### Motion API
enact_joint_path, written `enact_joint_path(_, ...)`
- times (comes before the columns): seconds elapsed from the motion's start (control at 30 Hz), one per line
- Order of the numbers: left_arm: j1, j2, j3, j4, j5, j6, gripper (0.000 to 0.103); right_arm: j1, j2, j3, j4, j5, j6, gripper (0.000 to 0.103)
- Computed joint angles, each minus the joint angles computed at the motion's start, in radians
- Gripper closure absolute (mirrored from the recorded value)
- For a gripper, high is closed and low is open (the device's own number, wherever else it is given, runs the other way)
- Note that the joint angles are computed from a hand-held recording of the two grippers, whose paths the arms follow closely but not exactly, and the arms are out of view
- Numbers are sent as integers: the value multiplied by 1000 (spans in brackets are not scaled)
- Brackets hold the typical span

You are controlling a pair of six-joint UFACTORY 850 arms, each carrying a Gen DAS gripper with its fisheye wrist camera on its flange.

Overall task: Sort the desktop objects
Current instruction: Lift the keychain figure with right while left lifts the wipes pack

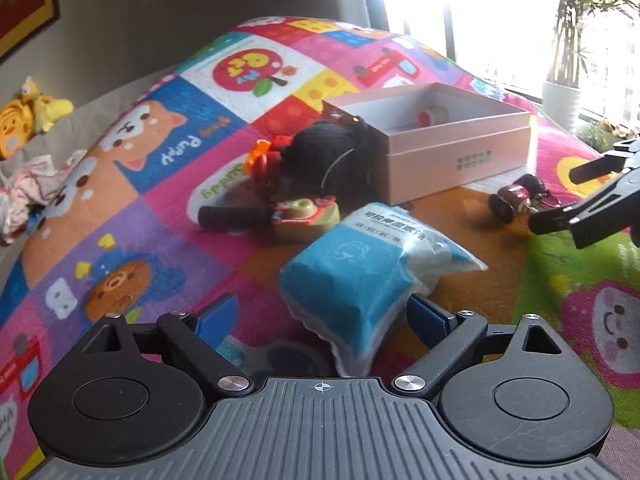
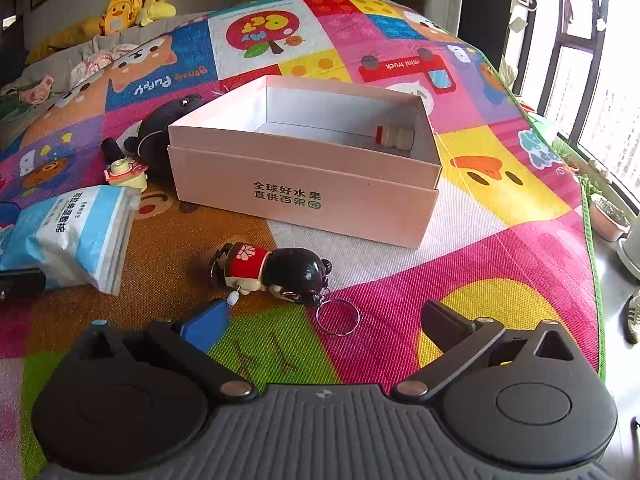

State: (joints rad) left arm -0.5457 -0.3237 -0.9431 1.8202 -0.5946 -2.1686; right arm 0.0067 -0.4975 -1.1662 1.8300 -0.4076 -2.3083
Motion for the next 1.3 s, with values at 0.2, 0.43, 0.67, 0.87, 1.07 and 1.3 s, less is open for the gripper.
enact_joint_path(0.2, 12, -14, -9, 112, 90, -107, 7, 14, 2, -1, 7, -19, 37, 0)
enact_joint_path(0.43, 13, -7, 8, 281, 161, -237, 6, 65, 1, 6, 164, 4, -65, 4)
enact_joint_path(0.67, 8, 19, 17, 279, 40, -164, 3, 59, 8, 9, 84, 12, -8, 38)
enact_joint_path(0.87, 55, -53, -84, 345, 153, -56, 3, 29, 43, 32, -33, -20, 75, 38)
enact_joint_path(1.07, 55, -104, -146, 158, 226, 123, 27, -9, 107, 82, -29, -79, 29, 38)
enact_joint_path(1.3, 10, -18, -111, 170, 140, 101, 44, -63, 196, 123, 129, -189, -126, 38)
